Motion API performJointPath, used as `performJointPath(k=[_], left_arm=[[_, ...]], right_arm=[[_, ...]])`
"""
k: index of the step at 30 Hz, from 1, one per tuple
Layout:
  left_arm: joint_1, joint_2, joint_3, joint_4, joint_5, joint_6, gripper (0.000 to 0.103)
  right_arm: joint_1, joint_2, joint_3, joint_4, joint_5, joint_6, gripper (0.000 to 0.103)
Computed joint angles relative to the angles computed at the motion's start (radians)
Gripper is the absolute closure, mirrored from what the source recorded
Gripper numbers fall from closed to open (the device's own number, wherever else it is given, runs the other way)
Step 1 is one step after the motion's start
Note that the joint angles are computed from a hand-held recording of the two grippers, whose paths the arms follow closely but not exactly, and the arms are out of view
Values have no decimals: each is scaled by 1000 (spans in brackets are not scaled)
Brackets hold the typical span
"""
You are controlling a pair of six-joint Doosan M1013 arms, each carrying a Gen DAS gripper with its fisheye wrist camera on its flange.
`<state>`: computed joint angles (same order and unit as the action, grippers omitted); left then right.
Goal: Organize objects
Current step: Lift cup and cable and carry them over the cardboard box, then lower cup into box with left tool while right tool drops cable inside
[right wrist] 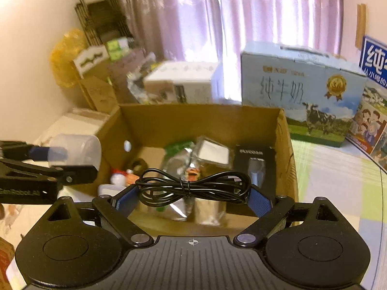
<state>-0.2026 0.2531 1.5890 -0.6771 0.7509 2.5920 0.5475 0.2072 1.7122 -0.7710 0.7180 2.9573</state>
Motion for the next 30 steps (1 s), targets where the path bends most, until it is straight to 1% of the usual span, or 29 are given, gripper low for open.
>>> performJointPath(k=[3,7,10,11,17,24,30], left_arm=[[-15,31,-39,33,21,-30,33],[-40,76,-91,127,45,-67,33],[-52,108,-130,174,81,-102,33],[-55,121,-145,186,103,-109,33],[-76,172,-204,254,190,-177,33],[-93,191,-210,293,202,-198,33],[-98,198,-216,321,207,-222,32]], right_arm=[[-38,12,-15,105,-5,-98,12],[-88,35,-41,278,11,-260,12],[-115,51,-54,371,27,-343,12],[-121,57,-59,395,36,-366,12],[-133,79,-78,449,80,-444,12],[-131,87,-85,442,95,-471,12],[-130,89,-90,441,104,-478,12]])
